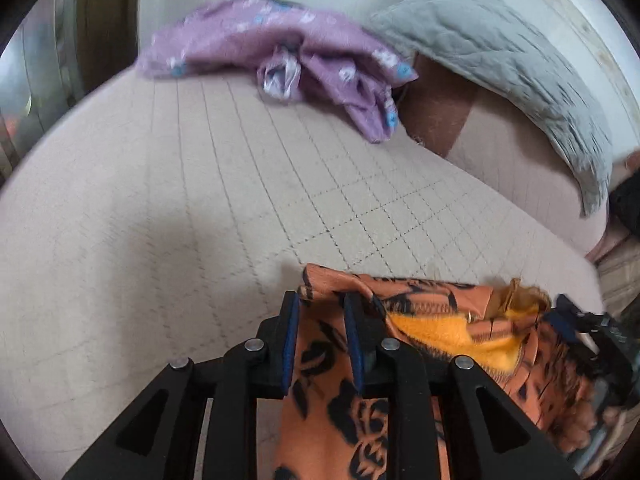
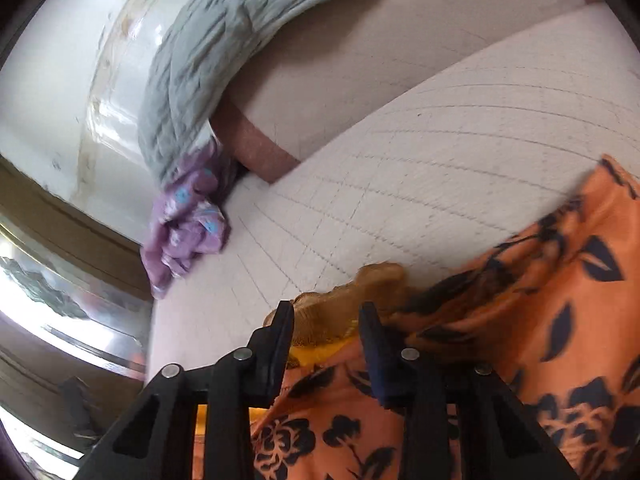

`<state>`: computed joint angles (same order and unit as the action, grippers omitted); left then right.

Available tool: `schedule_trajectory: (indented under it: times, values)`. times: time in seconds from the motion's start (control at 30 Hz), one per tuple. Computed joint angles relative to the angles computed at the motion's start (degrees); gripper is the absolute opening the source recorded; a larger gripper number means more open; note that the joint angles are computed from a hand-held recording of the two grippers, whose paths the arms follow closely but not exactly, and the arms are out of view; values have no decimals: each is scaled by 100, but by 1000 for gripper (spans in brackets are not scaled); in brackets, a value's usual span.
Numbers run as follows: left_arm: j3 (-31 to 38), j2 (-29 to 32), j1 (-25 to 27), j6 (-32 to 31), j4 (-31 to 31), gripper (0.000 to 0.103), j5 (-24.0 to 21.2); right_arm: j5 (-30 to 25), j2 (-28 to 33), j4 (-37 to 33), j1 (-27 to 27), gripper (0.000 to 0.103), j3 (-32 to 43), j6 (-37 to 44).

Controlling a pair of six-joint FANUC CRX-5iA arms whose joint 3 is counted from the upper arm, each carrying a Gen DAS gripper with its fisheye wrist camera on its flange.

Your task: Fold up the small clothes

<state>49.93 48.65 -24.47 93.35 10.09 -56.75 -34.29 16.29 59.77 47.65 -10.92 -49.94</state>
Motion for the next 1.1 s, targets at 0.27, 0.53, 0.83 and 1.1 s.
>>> schedule_trajectory:
  times: [0.27, 0.53, 0.83, 1.1]
  values:
    - [-2030, -1484, -162, -560, -825, 51, 520, -1263, -867, -1092, 1214, 38, -302, 1686]
    - [-3411, -2031, 398, -129, 690, 79, 464, -3610, -1891, -1246, 2738, 81, -1125, -221]
    - [-5101, -2683, 437, -1129, 2657, 83, 1191, -1631, -2569, 341, 2636, 81, -2878, -4311]
    - [-5203, -2307, 156, -2030, 3871, 75, 2181, -1355, -2026, 868, 2021, 73, -2643, -4078]
